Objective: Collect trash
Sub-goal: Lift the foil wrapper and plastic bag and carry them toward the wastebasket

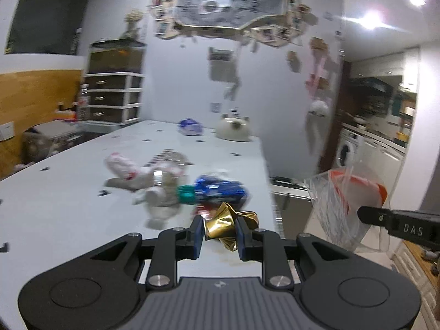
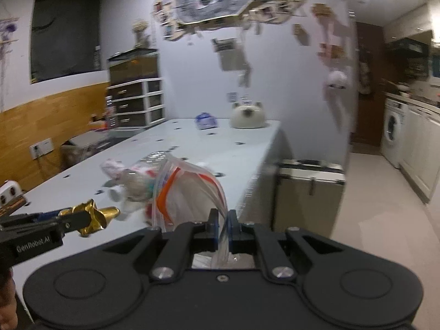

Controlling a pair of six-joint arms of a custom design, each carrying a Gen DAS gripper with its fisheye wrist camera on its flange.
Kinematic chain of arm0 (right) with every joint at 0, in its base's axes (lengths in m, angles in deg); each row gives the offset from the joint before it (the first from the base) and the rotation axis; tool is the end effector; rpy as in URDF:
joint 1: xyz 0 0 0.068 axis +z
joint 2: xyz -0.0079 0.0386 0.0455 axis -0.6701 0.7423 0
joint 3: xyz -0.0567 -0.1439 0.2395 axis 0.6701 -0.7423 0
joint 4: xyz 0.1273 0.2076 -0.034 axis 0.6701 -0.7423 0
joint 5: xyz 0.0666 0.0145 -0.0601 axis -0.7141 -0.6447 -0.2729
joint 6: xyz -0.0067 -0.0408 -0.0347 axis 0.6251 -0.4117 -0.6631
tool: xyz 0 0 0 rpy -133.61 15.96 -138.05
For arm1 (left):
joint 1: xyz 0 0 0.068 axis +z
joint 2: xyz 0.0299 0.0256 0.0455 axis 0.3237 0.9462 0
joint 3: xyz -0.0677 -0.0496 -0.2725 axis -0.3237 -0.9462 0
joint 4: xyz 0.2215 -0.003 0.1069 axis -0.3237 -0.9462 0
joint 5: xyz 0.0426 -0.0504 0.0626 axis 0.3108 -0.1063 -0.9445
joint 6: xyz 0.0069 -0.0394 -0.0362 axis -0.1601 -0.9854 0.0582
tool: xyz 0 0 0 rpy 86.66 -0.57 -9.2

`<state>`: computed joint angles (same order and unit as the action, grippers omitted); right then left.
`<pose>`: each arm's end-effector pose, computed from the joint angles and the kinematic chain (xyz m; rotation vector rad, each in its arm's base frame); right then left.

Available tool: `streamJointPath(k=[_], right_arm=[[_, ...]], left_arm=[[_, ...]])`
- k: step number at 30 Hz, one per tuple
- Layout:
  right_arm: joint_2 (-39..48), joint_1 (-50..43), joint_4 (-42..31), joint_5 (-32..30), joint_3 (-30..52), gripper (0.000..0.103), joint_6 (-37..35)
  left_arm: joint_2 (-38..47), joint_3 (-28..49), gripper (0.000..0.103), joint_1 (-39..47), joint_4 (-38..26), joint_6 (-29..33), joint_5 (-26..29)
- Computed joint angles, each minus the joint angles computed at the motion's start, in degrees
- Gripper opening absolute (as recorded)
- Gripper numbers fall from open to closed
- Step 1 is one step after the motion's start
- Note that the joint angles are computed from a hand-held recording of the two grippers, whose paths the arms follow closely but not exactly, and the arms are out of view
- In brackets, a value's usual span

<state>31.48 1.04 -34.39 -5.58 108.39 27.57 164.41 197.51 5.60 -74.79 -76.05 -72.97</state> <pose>0.1610 0.1189 0.5569 0.1401 1.9742 0.0393 0.2054 -0.0528 0.5515 0.2315 1.9607 -0.3183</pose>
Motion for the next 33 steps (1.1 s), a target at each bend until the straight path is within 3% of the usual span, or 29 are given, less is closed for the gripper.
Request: streamJointPath(k=[8, 13, 18, 22, 27, 33], right_arm=[[-13.5, -6.9, 0.8, -0.4, -15.8, 0.006, 2.3], [-20.4, -15.3, 2.6, -4.2, -24.4, 0.006, 1.3], [-28.1, -33.5, 9.2, -17.8, -36.6, 0.006, -4.8], [-33.0, -53.2, 15.4, -34.2, -47.8, 0.006, -11.9], [-36.4, -71.4, 22.7, -48.4, -62.7, 0.006, -16.9], [-34.7, -79.5, 32.6, -53.3, -78.2, 0.006, -17.2]], left_arm=[[4.0, 4.1, 0.026, -17.0, -0.4, -2.7, -8.8], [6.5, 4.7, 0.023, -25.1, 0.9, -4.3, -12.9], [10.0, 3.8, 0.023, -31.9, 2.6, -5.8, -15.5], [13.5, 2.0, 0.023, -36.1, 4.8, -7.4, -16.8], [18.1, -2.4, 0.023, -39.3, 9.8, -9.5, -16.8], [27.1, -3.4, 0.023, -39.9, 13.4, -11.3, -15.5]])
